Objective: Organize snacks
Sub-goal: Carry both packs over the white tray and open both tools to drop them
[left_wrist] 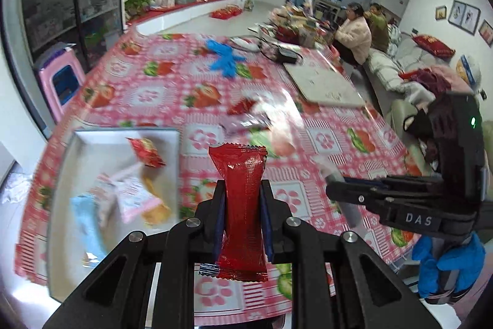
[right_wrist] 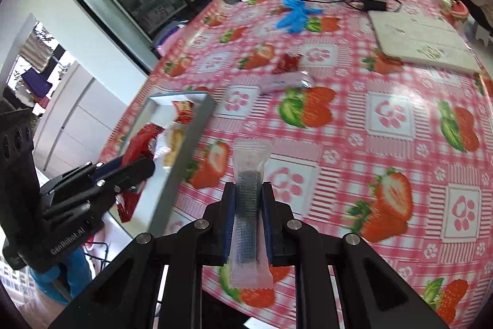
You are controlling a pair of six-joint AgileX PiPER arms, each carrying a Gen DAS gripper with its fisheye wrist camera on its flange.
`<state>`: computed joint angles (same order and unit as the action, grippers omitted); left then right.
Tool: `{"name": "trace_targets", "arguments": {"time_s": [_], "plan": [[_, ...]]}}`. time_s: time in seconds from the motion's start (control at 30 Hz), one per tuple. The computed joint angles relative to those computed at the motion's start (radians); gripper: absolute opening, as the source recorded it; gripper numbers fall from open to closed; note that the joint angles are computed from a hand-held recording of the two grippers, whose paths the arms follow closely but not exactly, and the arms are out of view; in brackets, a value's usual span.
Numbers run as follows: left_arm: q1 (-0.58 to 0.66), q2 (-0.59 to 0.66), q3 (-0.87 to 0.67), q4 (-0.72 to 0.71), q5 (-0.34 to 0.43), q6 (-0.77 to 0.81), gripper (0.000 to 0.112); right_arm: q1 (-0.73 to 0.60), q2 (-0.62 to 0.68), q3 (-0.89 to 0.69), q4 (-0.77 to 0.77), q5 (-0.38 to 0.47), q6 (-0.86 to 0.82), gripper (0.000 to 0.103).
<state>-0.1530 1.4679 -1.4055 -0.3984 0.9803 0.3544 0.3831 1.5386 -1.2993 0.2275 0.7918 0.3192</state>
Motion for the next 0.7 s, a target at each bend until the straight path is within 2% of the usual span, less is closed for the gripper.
{"name": "trace_targets", "arguments": {"time_s": [0.1,0.3,0.4,0.53,0.7], "plan": [[0.127,0.008,-0.073,-0.029,0.053,0.058,0.022,0.037,0.059,-0.103,0.001,0.027,0.007,0.018],[0.277,0.052,-0.108,0.004,0.045,0.084,0.023,0.114,0.208,-0.314,0.039,0.076,-0.008,0.018],[0.326,0.086,-0.078,0.002,0.037,0.099,0.023,0.159,0.325,-0.468,0.028,0.125,-0.002,0.018],[0.333,0.111,-0.007,0.046,-0.014,0.097,0.023,0.193,0.466,-0.65,0.056,0.191,-0.004,0.018],[0.343,0.144,0.048,0.055,-0.042,0.107,0.023,0.229,0.617,-0.839,0.07,0.274,0.003,0.018]]}}
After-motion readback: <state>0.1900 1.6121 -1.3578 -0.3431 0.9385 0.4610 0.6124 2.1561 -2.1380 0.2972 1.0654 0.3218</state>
